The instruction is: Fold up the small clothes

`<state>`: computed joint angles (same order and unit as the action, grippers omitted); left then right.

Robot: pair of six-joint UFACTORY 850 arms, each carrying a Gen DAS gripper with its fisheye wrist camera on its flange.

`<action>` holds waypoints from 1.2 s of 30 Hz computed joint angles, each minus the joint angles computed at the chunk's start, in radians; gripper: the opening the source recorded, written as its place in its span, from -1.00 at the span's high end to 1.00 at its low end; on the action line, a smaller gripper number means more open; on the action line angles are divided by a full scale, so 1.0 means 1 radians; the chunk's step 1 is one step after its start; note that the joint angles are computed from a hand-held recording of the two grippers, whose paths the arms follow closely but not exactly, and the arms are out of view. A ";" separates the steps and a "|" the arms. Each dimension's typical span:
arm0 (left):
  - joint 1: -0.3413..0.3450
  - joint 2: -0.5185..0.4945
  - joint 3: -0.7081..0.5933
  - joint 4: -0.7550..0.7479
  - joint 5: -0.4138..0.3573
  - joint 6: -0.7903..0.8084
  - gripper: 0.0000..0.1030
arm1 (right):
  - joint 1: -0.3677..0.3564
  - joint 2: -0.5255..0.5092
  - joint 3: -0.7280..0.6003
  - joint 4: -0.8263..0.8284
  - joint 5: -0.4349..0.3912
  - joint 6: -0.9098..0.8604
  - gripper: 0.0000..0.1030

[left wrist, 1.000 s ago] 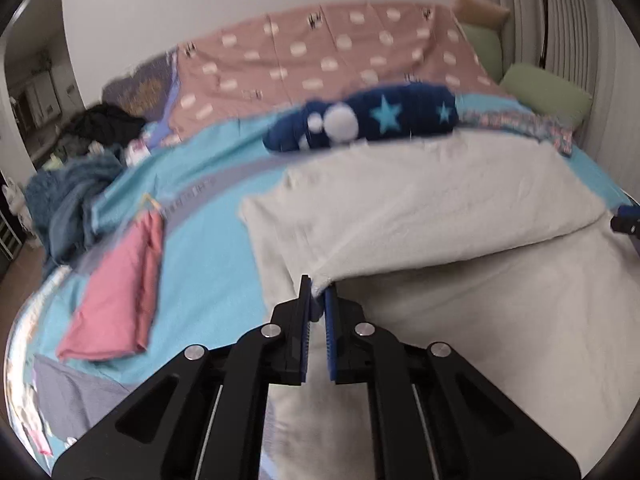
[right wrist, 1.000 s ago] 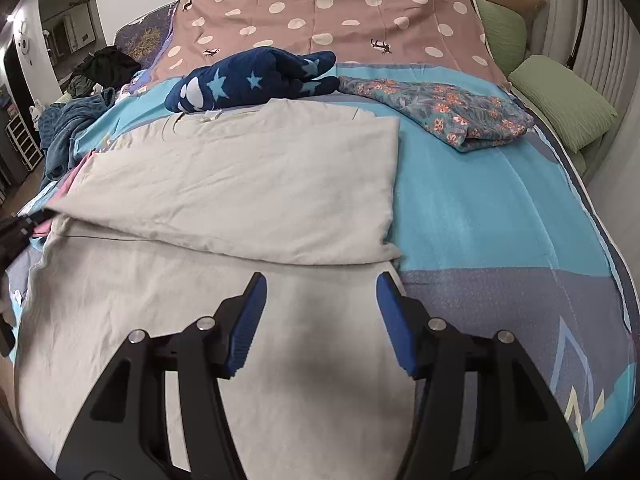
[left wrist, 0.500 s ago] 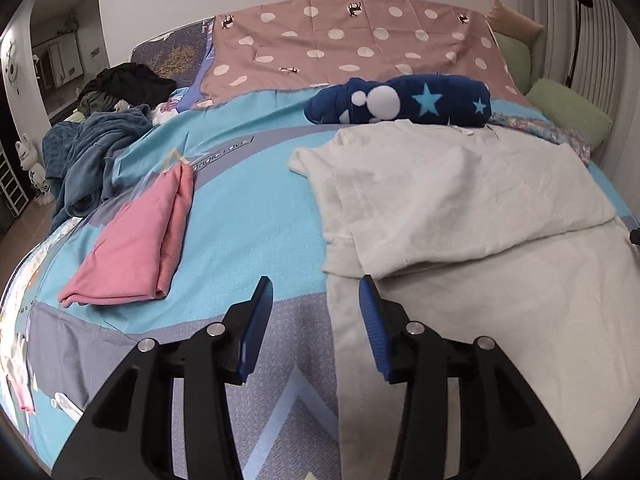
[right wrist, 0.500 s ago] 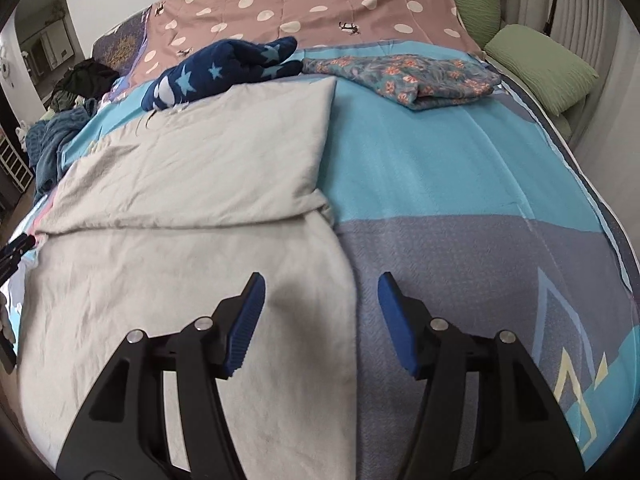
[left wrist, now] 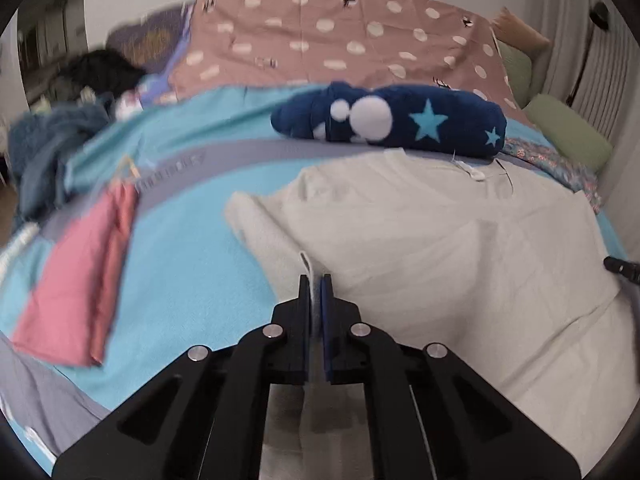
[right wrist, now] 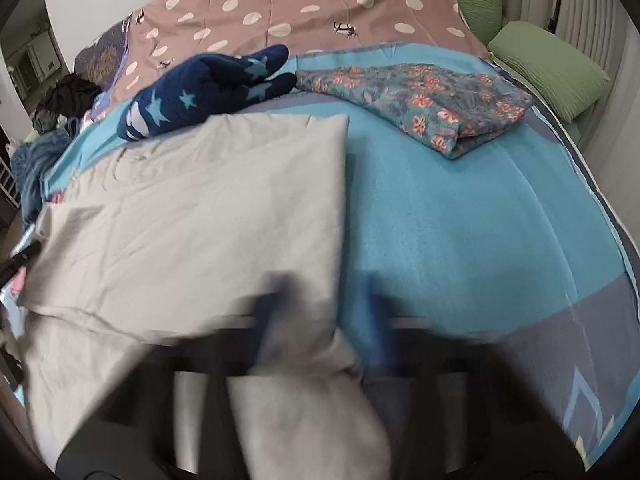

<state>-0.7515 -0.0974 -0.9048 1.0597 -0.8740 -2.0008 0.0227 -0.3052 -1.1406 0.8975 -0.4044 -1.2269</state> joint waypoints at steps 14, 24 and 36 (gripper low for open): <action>-0.055 0.081 0.079 -0.103 -0.055 -0.023 0.00 | -0.155 0.110 0.124 0.205 -0.182 -0.332 0.37; -0.415 0.242 0.287 0.047 0.128 -0.455 -0.13 | -0.435 0.159 0.227 0.026 -0.624 -0.394 -0.13; -0.735 0.243 0.323 0.219 0.083 -0.882 -0.12 | -0.651 0.096 0.205 -0.169 -0.965 -0.302 0.08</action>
